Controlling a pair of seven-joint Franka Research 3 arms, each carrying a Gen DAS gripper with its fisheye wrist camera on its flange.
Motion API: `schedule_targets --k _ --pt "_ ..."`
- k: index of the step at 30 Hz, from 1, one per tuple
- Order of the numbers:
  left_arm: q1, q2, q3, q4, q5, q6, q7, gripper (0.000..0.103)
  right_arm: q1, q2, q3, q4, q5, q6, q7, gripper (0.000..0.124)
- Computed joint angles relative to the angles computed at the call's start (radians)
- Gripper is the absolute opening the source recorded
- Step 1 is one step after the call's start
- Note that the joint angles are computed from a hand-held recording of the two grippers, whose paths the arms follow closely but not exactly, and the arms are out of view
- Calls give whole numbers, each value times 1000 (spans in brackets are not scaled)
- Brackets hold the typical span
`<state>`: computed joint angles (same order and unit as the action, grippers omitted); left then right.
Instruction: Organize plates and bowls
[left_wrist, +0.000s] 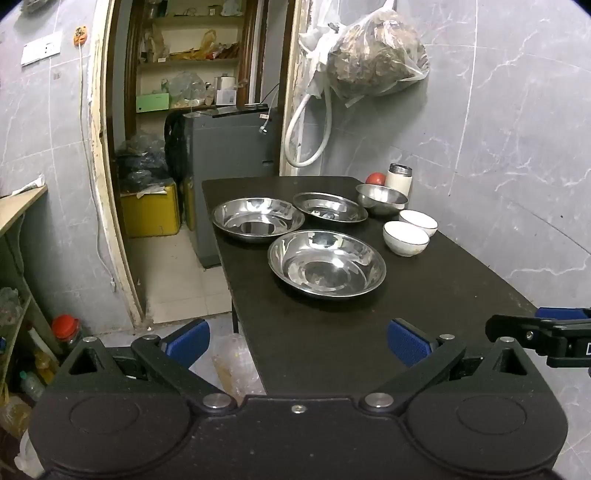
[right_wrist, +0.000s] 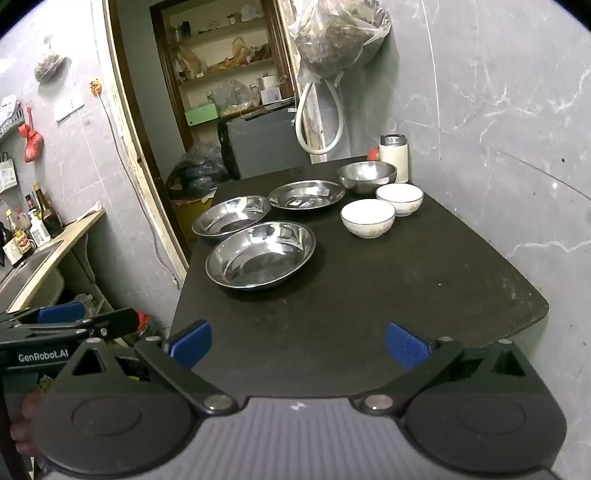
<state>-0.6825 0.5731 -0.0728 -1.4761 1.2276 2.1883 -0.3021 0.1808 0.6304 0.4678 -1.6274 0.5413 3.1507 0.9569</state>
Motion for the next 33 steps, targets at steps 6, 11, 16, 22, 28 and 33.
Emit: schedule_targets --k 6,11,16,22,28,33 --pt "-2 0 3 0 6 3 -8 102 -4 -5 3 -7 -2 3 -1 103" --pt "-5 27 3 29 7 3 -19 102 -9 -6 7 -7 -5 0 -5 103" --pt "-11 13 6 8 14 9 -27 102 -15 -16 10 -18 -1 1 -12 103" --pt "-2 -15 0 -15 15 10 -25 102 -10 -12 4 -11 -4 1 -11 103" --pt "0 -13 -4 -12 16 6 -25 102 -9 -11 4 -9 -4 2 -15 103" --pt "4 -22 -7 -25 20 10 -29 102 -13 -11 8 -10 -4 1 -18 103"
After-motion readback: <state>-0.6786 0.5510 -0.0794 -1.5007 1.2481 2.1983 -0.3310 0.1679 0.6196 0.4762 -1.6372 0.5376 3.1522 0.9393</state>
